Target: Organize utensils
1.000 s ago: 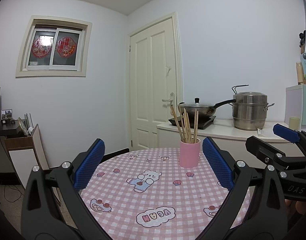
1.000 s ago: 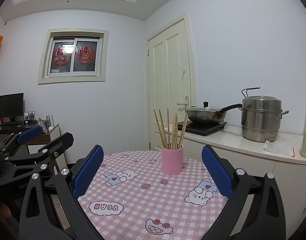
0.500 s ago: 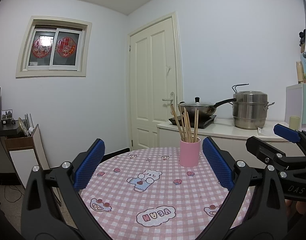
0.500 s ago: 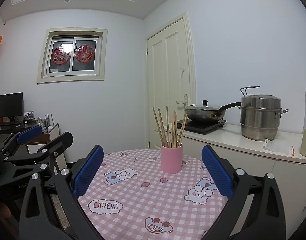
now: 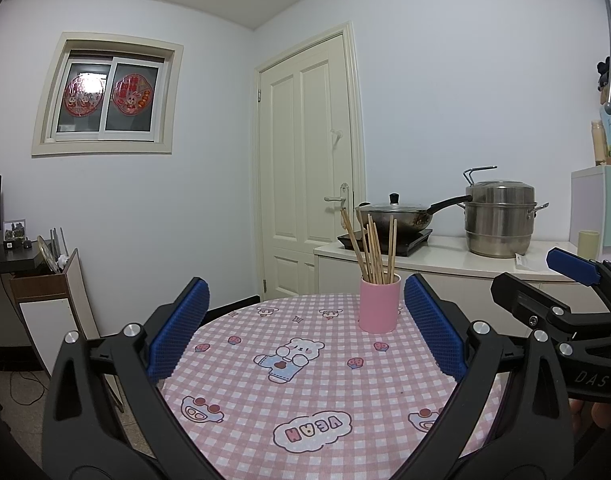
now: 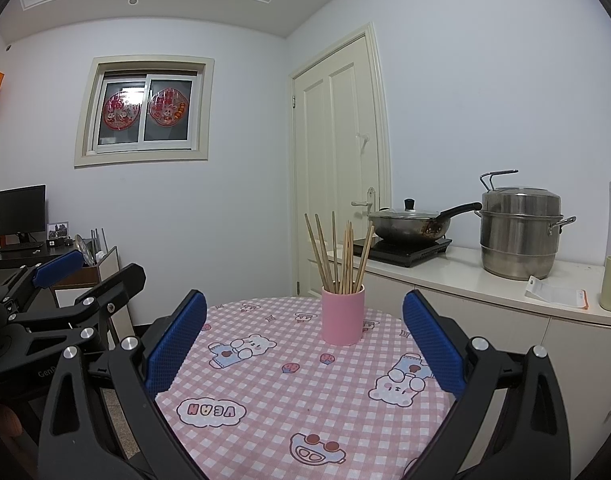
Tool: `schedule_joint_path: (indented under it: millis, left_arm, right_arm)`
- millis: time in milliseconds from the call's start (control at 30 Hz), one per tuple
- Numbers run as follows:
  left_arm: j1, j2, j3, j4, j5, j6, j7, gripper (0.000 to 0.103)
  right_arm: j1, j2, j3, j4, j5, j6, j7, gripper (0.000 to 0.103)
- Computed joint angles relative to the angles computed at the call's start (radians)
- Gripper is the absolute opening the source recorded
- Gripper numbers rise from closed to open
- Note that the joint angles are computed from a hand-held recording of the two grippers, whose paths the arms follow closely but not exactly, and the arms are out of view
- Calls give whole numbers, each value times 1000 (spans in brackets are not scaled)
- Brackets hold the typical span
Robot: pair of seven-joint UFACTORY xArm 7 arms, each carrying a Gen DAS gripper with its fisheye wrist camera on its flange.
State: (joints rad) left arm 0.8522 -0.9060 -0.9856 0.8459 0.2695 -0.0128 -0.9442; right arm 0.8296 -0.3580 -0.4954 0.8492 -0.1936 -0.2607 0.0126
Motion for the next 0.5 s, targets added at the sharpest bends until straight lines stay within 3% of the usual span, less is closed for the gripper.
schedule_joint_path:
  millis: [500]
  left_arm:
    - [1, -2, -1, -5, -3, -5, 2, 96]
  right_arm:
    - [-27, 0, 26, -8, 2, 0, 9, 95]
